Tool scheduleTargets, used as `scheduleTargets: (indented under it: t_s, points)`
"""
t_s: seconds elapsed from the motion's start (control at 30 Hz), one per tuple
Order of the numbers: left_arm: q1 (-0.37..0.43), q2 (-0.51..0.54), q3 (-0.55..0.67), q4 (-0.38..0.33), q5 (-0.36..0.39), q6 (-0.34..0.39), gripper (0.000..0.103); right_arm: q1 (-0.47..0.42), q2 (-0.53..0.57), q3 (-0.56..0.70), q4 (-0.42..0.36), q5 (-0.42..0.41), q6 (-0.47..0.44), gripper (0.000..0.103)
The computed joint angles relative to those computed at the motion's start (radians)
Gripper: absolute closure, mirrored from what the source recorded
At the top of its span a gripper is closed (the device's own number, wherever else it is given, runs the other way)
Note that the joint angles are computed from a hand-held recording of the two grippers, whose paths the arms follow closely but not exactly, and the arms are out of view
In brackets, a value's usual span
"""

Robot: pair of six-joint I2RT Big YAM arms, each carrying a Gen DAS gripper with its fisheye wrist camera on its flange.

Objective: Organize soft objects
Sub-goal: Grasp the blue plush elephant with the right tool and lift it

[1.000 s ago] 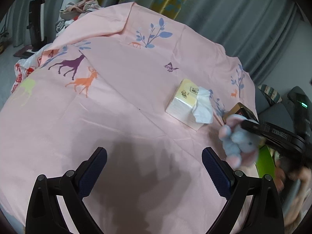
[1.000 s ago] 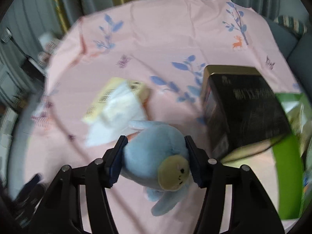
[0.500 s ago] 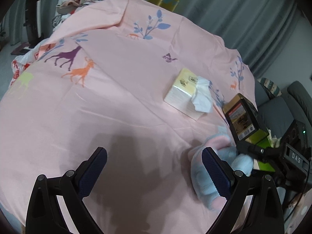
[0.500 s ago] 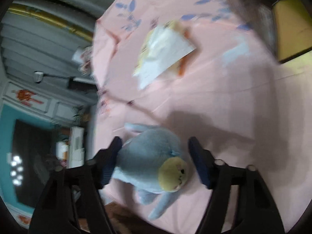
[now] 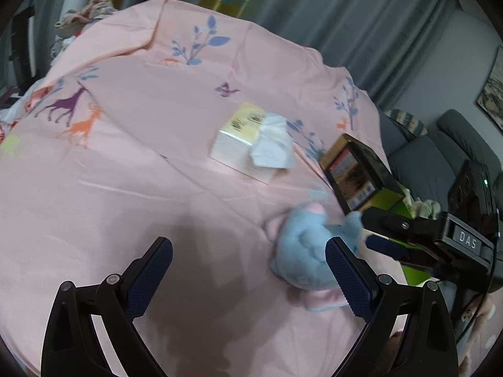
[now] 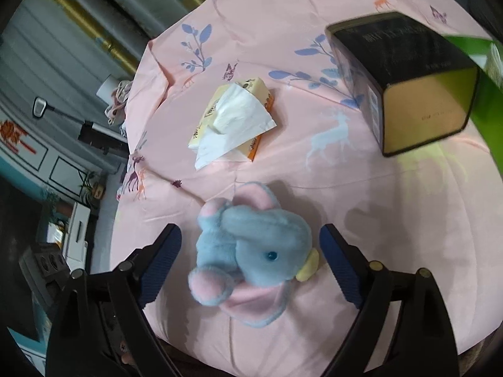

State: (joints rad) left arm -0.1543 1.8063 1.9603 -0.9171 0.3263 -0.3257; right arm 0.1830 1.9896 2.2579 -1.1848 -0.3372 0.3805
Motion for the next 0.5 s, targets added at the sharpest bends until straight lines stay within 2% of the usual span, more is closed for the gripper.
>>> scheduleTargets:
  t_s: [0.17, 0.33, 0.5]
  points:
    - [-0.022, 0.034, 0.038, -0.037, 0.033, 0.006, 0.005, -0.005, 0.023, 0.019, -0.02, -0.024, -0.042, 0.014]
    - [-0.038, 0.057, 0.058, -0.067, 0.034, 0.013, 0.005, -0.017, 0.023, -0.001, -0.007, -0.072, -0.023, 0.015]
    - [-0.051, 0.078, 0.075, -0.09, 0.077, 0.012, 0.005, -0.012, 0.03, 0.009, -0.026, -0.035, -0.049, 0.021]
